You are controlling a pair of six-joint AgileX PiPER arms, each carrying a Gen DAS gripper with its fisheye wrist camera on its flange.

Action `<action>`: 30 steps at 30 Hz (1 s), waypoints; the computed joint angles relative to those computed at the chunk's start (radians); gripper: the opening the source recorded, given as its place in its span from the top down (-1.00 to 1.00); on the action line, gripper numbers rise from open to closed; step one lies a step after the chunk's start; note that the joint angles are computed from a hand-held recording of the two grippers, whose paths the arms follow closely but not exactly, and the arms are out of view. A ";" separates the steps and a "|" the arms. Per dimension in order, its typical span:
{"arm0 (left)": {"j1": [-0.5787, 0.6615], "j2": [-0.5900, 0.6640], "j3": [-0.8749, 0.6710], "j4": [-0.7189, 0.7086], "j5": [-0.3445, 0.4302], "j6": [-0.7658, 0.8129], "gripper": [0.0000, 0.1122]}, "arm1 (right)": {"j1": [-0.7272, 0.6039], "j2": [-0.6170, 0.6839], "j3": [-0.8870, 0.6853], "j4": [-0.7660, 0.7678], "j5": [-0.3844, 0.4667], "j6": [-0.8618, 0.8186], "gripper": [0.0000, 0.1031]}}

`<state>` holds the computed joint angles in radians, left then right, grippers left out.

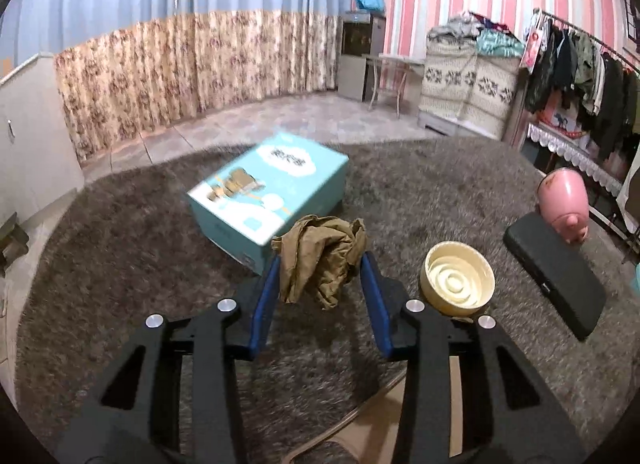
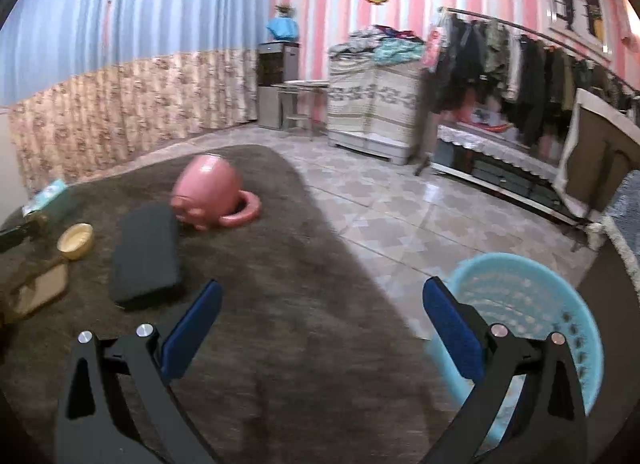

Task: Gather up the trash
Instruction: 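Grasp the crumpled khaki cloth on the rug with the left tool, then grasp the cream ribbed bowl by its rim with the right tool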

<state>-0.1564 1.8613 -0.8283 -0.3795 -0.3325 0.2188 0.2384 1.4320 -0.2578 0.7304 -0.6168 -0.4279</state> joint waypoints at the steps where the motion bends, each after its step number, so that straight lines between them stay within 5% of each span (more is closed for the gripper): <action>1: 0.008 -0.011 0.015 0.033 -0.007 -0.033 0.29 | 0.038 0.014 -0.017 0.027 0.000 -0.016 -0.91; 5: 0.047 -0.032 0.031 0.120 -0.003 -0.118 0.29 | 0.206 0.076 -0.099 0.138 -0.021 -0.093 -0.91; 14: 0.121 -0.041 0.049 0.389 -0.028 -0.377 0.29 | 0.404 0.323 -0.460 0.298 0.109 -0.226 -0.91; 27: 0.186 -0.052 0.062 0.563 -0.031 -0.555 0.30 | 0.440 0.628 -0.859 0.745 0.251 -0.758 -0.87; 30: 0.184 -0.050 0.061 0.557 -0.031 -0.546 0.30 | 0.438 0.657 -0.899 0.818 0.275 -0.846 -0.58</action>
